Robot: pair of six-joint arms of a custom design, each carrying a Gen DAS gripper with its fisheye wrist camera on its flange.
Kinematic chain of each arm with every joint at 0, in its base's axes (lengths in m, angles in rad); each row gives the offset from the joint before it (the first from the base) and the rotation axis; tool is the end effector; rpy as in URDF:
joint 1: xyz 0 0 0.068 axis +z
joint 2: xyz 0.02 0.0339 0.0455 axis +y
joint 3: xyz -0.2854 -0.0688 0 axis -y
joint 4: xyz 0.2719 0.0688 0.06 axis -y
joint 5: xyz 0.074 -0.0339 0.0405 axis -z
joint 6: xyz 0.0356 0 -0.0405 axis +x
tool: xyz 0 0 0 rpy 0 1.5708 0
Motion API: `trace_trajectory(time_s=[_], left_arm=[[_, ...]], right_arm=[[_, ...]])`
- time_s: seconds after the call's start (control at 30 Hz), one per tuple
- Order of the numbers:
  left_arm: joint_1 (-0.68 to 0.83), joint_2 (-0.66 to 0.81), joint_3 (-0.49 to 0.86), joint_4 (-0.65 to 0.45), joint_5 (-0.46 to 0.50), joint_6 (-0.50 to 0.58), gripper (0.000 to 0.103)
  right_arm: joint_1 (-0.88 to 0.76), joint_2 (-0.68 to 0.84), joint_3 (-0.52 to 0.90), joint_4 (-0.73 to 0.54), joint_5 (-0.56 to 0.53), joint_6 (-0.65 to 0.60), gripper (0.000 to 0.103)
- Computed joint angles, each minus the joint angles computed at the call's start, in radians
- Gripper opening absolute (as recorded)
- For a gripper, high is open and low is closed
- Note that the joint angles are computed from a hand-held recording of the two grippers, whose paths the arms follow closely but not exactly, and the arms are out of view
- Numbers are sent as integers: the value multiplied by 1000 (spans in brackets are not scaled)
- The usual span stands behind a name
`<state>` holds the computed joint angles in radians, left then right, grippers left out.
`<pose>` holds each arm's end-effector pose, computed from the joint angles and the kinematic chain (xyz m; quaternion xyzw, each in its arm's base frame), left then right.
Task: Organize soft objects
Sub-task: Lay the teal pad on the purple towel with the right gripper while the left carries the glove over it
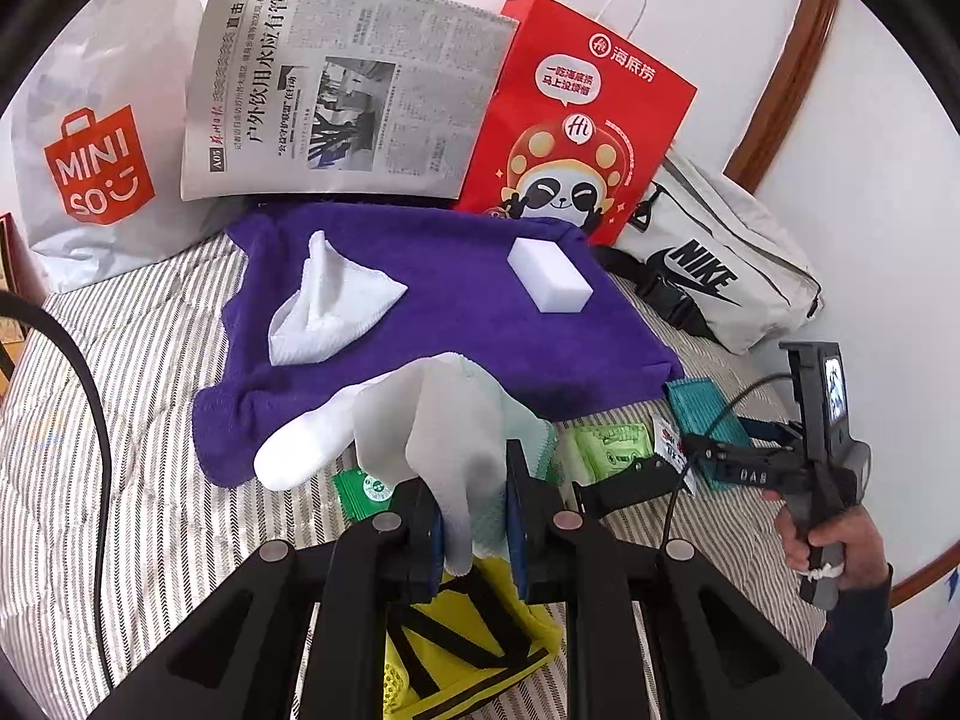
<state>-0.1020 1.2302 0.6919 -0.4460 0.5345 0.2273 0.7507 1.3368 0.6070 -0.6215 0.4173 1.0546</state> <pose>0.2437 -0.0432 0.2075 0.2266 0.8983 -0.2349 0.2941 0.1705 0.1393 0.1506 0.1696 0.9578 -0.0434 0.2280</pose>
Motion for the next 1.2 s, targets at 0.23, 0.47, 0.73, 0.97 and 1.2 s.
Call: trace_trajectory(time_s=[0.23,0.47,0.73,0.97,1.2], left_arm=[[34,-7,4,-18,16,19,16],[82,-24,4,-44,42,41,16],[138,-39,4,-86,70,71,16],[167,-47,15,-111,89,83,16],[190,-28,30,-108,108,81,16]], right_arm=[[-35,-75,-79,91,-21,-20,87],[50,-108,-33,-25,22,59,87],[170,-175,33,-163,88,167,87],[208,-159,128,-194,130,142,87],[182,-86,214,-134,134,44,87]])
